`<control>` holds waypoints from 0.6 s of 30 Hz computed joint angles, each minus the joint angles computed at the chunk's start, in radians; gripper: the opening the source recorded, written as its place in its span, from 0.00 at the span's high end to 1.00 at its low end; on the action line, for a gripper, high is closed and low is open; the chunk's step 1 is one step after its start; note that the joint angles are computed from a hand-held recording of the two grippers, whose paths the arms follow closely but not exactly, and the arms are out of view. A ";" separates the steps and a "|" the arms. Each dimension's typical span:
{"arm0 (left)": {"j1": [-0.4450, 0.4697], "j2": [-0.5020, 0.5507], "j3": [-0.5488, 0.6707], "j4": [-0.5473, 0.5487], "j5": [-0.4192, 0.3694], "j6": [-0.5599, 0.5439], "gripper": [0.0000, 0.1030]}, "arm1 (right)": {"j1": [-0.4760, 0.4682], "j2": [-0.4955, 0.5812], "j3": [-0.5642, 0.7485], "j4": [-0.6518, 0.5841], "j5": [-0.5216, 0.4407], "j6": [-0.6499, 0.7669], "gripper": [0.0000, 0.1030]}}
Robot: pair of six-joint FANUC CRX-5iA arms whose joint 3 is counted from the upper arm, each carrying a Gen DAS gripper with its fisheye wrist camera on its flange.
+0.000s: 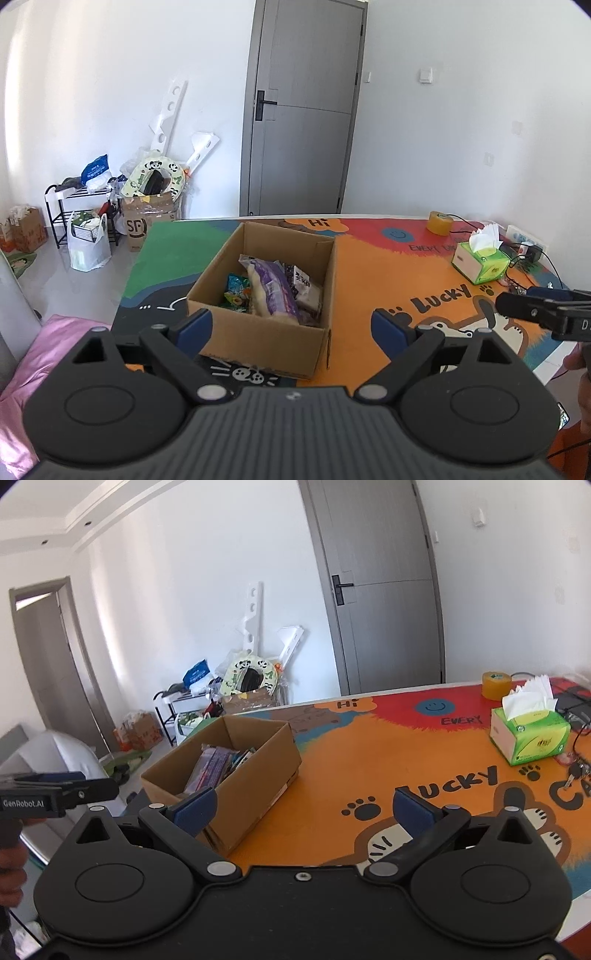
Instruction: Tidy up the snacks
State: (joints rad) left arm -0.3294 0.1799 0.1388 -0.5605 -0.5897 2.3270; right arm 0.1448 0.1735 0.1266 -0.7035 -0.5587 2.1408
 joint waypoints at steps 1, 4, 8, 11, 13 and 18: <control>0.000 -0.006 -0.007 0.003 0.002 0.000 0.10 | -0.001 -0.007 -0.004 -0.003 0.000 0.000 0.00; -0.002 -0.024 -0.027 -0.016 0.014 0.016 0.08 | -0.015 -0.020 -0.001 -0.029 -0.030 0.029 0.00; 0.008 -0.042 -0.053 -0.010 0.021 0.027 0.07 | -0.017 -0.035 -0.014 -0.028 -0.049 0.026 0.00; 0.008 -0.053 -0.063 -0.023 0.013 0.049 0.07 | 0.000 -0.041 -0.025 -0.001 -0.033 0.036 0.00; 0.004 -0.059 -0.062 -0.048 0.000 0.066 0.07 | 0.004 -0.043 -0.027 0.003 -0.029 0.023 0.00; 0.011 -0.062 -0.063 -0.051 -0.016 0.090 0.07 | 0.005 -0.045 -0.027 0.003 -0.037 0.026 0.00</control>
